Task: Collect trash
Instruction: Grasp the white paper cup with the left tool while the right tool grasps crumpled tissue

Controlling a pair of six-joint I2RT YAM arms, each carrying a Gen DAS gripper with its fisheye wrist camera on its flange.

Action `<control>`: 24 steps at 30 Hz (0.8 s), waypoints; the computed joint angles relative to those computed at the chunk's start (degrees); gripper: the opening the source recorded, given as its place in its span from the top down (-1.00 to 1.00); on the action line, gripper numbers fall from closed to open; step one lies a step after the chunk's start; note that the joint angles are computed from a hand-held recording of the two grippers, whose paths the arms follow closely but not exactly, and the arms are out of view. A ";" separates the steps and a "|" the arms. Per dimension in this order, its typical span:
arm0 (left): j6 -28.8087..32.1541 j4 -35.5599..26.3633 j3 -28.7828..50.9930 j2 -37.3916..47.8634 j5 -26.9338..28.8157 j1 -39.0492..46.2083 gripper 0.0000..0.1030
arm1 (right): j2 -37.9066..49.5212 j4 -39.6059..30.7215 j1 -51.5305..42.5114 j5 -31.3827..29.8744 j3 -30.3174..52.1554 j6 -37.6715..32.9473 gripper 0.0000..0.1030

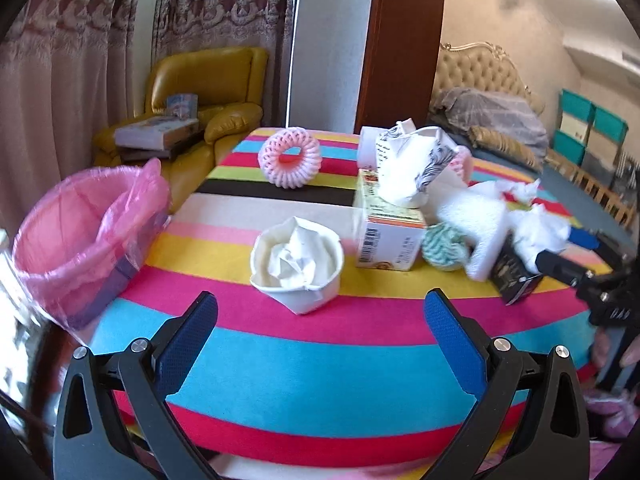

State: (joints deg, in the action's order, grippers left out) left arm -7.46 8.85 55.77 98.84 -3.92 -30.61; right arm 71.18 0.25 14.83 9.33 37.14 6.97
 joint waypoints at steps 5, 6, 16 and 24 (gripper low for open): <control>-0.59 -1.07 4.97 4.00 1.89 0.88 -0.87 | 2.96 -0.03 -0.71 -1.18 1.33 0.81 -0.50; -0.95 -2.12 6.75 5.20 2.13 1.06 -0.87 | 2.97 0.07 -0.76 -1.26 1.22 0.93 -0.47; -0.67 -10.98 19.08 14.31 -1.08 0.71 -0.58 | 0.79 1.43 -1.82 -1.22 -1.20 2.03 0.17; 0.75 -7.69 17.29 14.10 -1.51 1.11 -0.20 | -3.27 3.29 -1.57 -0.25 -3.96 1.44 0.21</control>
